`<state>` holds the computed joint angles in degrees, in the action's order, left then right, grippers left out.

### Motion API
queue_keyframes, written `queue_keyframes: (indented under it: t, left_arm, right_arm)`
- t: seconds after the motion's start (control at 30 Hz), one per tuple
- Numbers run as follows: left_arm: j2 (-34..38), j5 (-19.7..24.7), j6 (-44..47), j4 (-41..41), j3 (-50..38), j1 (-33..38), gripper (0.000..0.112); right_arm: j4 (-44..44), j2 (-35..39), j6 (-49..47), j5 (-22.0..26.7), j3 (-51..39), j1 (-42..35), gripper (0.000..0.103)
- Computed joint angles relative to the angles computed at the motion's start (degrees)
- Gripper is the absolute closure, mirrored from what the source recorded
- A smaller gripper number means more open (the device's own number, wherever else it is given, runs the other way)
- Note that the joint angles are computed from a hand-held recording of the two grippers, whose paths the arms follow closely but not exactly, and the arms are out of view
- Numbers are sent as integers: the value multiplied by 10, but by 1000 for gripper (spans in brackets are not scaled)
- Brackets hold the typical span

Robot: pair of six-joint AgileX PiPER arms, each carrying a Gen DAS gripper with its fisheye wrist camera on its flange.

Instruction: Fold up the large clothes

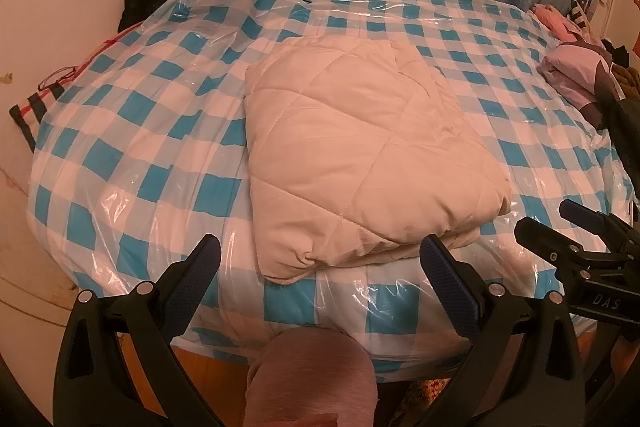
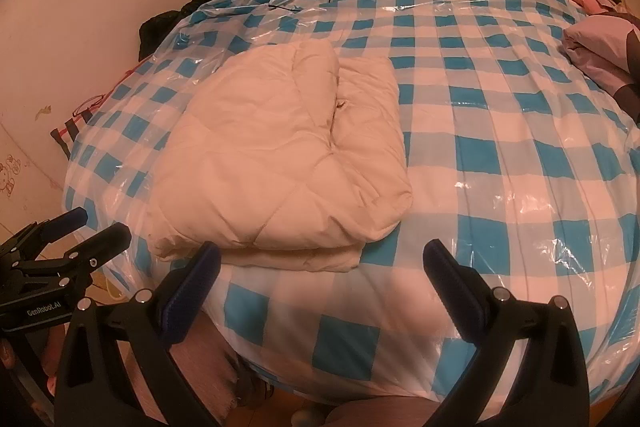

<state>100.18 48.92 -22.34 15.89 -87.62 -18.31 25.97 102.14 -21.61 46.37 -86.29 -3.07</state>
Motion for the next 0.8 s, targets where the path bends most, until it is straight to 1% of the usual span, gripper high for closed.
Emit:
queue_keyframes:
  t: [0.13, 0.17, 0.4, 0.43, 0.5, 0.53, 0.57, 0.63, 0.67, 0.73, 0.8]
  left_arm:
    - [0, -2, -4, 1, 4, -2, 16]
    - [-7, -7, -2, 0, 16, 0, 16]
    - [7, 3, -1, -9, -5, -2, 16]
    - [3, -1, 12, -31, 1, 7, 16]
    - [-2, -26, 50, -89, 14, 27, 16]
    - [-12, -41, 55, -100, 29, 32, 16]
    - [-23, -54, 51, -88, 45, 30, 16]
    - [-24, -55, -3, -13, 47, 5, 16]
    - [-37, -58, -24, 20, 63, -4, 16]
    - [-42, -50, -40, 45, 63, -15, 16]
    - [-43, -32, -33, 40, 57, -17, 16]
  right_arm:
    - [2, -1, -1, 0, 1, -1, 5]
    - [6, 3, -8, 3, -3, -7, 5]
    - [12, 6, -16, 7, -5, -13, 5]
    - [12, 6, -17, 7, -6, -13, 5]
    - [14, 6, -18, 8, -6, -14, 5]
    - [14, 7, -19, 8, -7, -15, 5]
    - [14, 7, -19, 8, -7, -15, 5]
    - [11, 2, -11, 3, -1, -9, 5]
    - [8, -3, -4, -2, 6, -2, 5]
    - [-1, -15, 14, -14, 20, 15, 5]
    - [-19, -34, 46, -31, 40, 44, 5]
